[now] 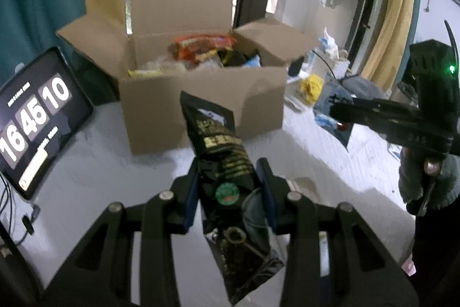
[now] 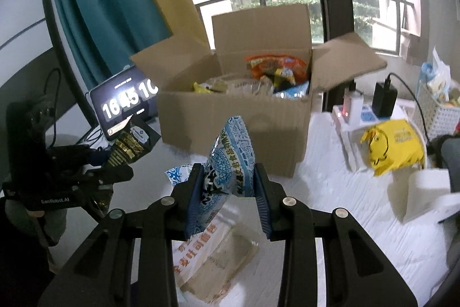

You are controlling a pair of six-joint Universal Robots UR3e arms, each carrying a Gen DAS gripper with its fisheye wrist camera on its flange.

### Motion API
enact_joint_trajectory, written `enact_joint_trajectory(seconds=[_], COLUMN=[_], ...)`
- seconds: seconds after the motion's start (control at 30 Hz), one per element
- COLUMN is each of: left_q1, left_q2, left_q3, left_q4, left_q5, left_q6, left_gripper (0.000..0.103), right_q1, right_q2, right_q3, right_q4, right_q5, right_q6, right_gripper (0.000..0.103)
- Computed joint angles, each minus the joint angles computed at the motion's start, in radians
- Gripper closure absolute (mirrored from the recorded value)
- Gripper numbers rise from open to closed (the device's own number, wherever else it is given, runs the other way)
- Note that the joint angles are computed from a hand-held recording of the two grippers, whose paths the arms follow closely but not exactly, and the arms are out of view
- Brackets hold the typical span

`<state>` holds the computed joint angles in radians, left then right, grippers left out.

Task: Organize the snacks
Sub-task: 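Carry both bags over the box and release them inside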

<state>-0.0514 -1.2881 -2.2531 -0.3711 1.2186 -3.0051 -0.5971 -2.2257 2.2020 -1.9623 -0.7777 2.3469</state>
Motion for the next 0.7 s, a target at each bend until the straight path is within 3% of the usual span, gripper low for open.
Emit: enact_joint_trajectory(seconds=[0.4,0.7], left_q1=[0.091,0.13], left_q2=[-0.075,-0.226], left_q3=[0.144,0.342], left_q4=[0.02,0.027], left_q5=[-0.045,-0.067], left_q6=[0.046,0.029], left_gripper=[0.064,0.064], right_q1=[0.132,0.204], right_q2=[0.218,0.405], right_q3=[-0.11,-0.253], right_q4=[-0.301,-0.466], right_q5=[-0.055,-0.109], right_q6=[0.177,0.274], right_gripper=[0.066,0.066])
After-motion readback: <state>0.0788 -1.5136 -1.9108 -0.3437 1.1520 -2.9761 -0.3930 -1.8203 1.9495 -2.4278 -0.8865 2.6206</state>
